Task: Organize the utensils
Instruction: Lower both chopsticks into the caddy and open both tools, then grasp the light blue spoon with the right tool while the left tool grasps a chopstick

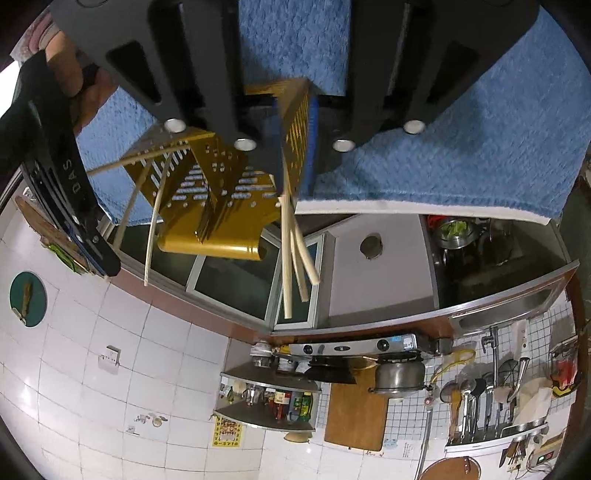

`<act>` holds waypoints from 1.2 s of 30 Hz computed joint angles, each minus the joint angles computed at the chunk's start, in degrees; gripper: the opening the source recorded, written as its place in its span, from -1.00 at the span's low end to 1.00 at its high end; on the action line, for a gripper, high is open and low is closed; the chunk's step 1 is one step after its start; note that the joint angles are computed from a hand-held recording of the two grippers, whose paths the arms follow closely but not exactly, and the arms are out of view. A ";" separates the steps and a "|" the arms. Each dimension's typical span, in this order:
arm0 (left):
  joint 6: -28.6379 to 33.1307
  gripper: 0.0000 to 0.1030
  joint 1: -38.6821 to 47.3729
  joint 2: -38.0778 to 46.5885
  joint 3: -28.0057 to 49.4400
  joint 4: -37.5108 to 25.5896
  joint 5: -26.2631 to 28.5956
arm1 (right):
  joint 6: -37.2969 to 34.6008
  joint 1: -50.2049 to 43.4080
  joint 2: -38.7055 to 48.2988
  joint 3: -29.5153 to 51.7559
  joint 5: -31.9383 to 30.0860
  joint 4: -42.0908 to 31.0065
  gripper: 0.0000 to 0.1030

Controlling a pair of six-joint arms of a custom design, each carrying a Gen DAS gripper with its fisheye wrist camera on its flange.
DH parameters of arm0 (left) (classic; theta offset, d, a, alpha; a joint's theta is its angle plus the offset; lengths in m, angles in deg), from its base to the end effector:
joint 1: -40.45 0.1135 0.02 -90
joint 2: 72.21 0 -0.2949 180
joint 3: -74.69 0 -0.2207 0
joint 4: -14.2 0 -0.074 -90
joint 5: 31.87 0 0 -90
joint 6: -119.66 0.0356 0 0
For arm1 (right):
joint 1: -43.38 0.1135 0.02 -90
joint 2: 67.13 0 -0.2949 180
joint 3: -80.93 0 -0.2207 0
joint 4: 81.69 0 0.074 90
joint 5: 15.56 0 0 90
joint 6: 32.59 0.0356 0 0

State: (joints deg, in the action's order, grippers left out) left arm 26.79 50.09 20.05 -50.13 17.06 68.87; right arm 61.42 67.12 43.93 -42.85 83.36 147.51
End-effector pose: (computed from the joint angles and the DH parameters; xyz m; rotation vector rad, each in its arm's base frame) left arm 0.2947 0.0433 0.2138 -0.1283 2.1554 -0.1350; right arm 0.3333 0.1406 0.1975 -0.1698 1.6648 0.2363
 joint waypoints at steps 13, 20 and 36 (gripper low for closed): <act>1.13 0.83 7.63 -13.13 -10.28 -5.32 1.04 | -2.00 0.68 -19.16 -8.05 -2.26 -22.23 0.07; 1.41 0.90 7.78 -15.29 -19.74 -0.95 -1.39 | -0.51 2.37 -18.85 -15.98 -3.38 -25.44 0.22; 4.54 0.90 -0.02 -8.21 -30.51 8.41 -10.60 | 5.00 7.01 -1.71 -23.46 -3.97 -16.51 0.22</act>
State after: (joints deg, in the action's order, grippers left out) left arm 31.33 50.08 11.84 -80.64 25.48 58.27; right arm 66.42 74.13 42.23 -66.31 79.39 130.99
